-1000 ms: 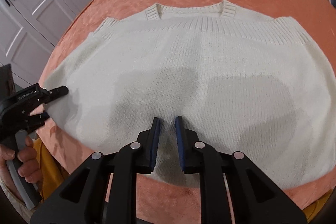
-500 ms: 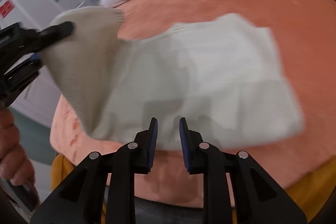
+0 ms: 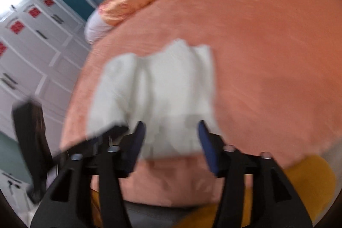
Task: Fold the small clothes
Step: 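Grasp the opposite side edge with the right gripper, then fold the held side edge over the body with the right gripper, release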
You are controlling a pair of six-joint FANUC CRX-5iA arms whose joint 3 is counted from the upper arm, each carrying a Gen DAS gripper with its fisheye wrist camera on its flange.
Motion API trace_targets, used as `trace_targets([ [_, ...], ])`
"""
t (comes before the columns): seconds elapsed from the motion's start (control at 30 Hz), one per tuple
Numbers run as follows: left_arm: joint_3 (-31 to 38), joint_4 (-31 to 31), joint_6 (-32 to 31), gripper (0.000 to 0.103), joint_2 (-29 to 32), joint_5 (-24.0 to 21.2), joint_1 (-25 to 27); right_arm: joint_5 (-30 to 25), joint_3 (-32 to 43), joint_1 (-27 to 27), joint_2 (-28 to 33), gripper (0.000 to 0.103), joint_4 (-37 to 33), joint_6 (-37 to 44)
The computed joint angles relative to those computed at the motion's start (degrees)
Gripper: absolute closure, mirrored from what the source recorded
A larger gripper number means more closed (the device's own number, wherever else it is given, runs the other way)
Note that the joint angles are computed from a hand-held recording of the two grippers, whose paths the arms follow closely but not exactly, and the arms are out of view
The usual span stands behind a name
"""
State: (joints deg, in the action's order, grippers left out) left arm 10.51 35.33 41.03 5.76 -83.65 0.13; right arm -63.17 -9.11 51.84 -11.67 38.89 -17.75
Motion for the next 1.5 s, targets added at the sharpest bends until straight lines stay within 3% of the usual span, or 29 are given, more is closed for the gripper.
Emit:
trace_targets([
  [0.13,-1.63,-1.6,-2.47,0.046,-2.05,0.57,4.83,10.56,4.74,-7.37,4.88,0.019,-8.57,8.44],
  [0.2,-1.46,-5.66,-1.8,0.039,-1.85,1.61,5.55,10.34,9.51,-9.95,8.98,0.019,-15.96,13.76],
  [0.27,-0.48,-8.94,-0.27,0.039,-1.07,0.36,5.82,6.55,14.78,-11.36,13.47,0.019,-21.66,16.63],
  [0.4,-0.67,-11.01,1.41,0.039,-0.76,1.39,5.95,5.26,18.69,-10.88,17.25,0.019,-21.99,17.0],
  [0.43,-0.55,-10.92,1.82,0.039,-0.6,1.71,5.78,5.29,19.89,-10.98,18.0,0.037,-22.92,18.43],
  [0.47,-1.2,-10.47,1.69,0.039,-1.12,1.93,6.04,5.61,21.69,-11.3,18.79,0.069,-24.64,21.77],
  [0.5,-1.19,-10.1,2.14,0.039,-1.13,2.56,5.84,5.73,22.36,-11.08,18.92,0.082,-24.33,22.9],
  [0.57,-0.56,-9.68,3.09,0.039,-0.72,2.85,5.73,8.45,20.13,-9.31,16.67,0.088,-16.93,21.16],
  [0.63,-0.7,-8.13,2.87,0.039,-0.82,2.63,6.2,12.51,14.09,-6.98,11.5,0.093,-4.87,14.35],
  [0.73,-0.53,-7.16,1.63,0.038,-0.64,3.14,6.26,9.61,6.4,-4.27,4.75,0.095,6.5,6.89],
  [0.8,-0.89,-7.92,2.27,0.037,-0.48,4.51,5.0,3.8,4.43,-3.52,2.94,0.095,5.32,6.69],
  [0.83,-0.9,-9.21,2.94,0.037,-0.39,5.21,4.13,-0.8,3.84,-3.51,2.75,0.095,2.05,7.31],
  [0.9,-0.97,-12.41,4.52,0.037,-0.01,7.29,2.11,-3.64,1.16,-4.65,1.82,0.095,-5.35,6.83],
  [1.0,0.53,-15.98,8.74,0.035,2.14,7.01,0.31,-0.02,-4.24,-4.13,-1.2,0.095,-7.52,2.22],
  [1.13,1.32,-15.51,10.44,0.035,3.09,6.49,0.85,-1.53,-0.61,-3.38,0.27,0.09,-4.28,3.74],
  [1.2,1.6,-16.13,10.0,0.035,2.97,6.91,0.64,-1.76,2.27,-3.12,1.67,0.079,-1.59,6.31],
  [1.23,1.69,-16.4,10.13,0.035,2.94,7.08,0.58,-0.34,2.98,-3.7,1.84,0.068,-1.34,7.97],
  [1.3,1.68,-16.38,11.09,0.037,2.72,6.87,0.85,3.52,4.84,-6.57,2.8,0.06,-4.48,12.39],
  [1.37,0.83,-15.51,11.84,0.038,1.73,7.2,1.35,6.1,8.67,-10.13,5.8,0.046,-12.18,19.77],
  [1.47,-0.15,-14.27,11.28,0.038,0.43,8.15,2.35,5.53,11.08,-13.14,8.4,0.045,-21.41,24.89],
  [1.5,0.23,-14.9,11.16,0.037,0.54,7.99,2.14,7.01,11.12,-13.97,9.13,0.049,-23.57,25.34],
])
